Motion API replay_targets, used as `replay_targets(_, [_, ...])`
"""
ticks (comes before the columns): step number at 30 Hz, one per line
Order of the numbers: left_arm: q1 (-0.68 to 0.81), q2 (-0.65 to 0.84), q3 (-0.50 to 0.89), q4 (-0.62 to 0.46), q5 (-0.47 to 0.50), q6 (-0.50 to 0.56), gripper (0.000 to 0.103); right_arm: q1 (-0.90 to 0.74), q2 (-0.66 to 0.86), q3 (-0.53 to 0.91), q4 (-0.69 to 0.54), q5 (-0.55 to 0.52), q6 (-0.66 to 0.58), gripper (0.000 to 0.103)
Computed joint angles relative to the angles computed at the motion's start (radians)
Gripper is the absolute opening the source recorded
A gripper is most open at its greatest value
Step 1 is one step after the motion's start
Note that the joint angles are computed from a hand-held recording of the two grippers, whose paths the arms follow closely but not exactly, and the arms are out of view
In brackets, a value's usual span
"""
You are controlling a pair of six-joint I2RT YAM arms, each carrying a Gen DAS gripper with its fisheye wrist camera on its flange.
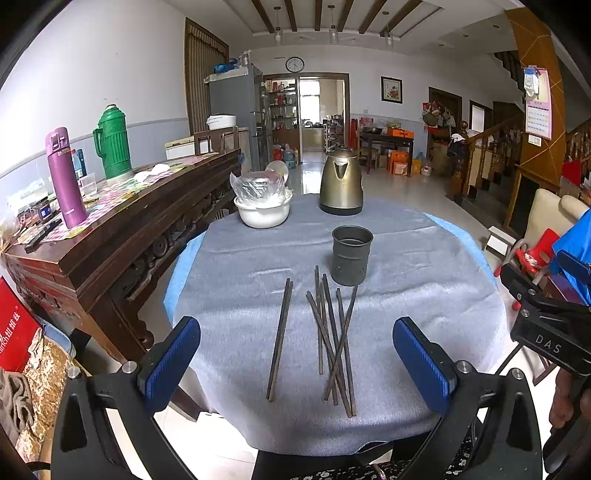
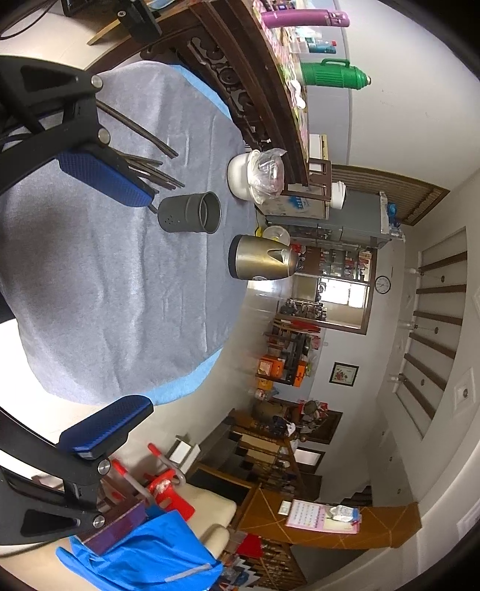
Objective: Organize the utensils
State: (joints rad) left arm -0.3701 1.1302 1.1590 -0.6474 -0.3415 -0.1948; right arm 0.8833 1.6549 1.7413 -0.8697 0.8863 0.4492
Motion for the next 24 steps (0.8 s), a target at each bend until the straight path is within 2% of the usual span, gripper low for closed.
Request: replay_targets(24, [-0.005, 0.004, 0.001, -0.012, 0.009, 0.004, 0.103, -0.027, -0.041, -0.084, -0.015, 0.002, 0.071, 0.103])
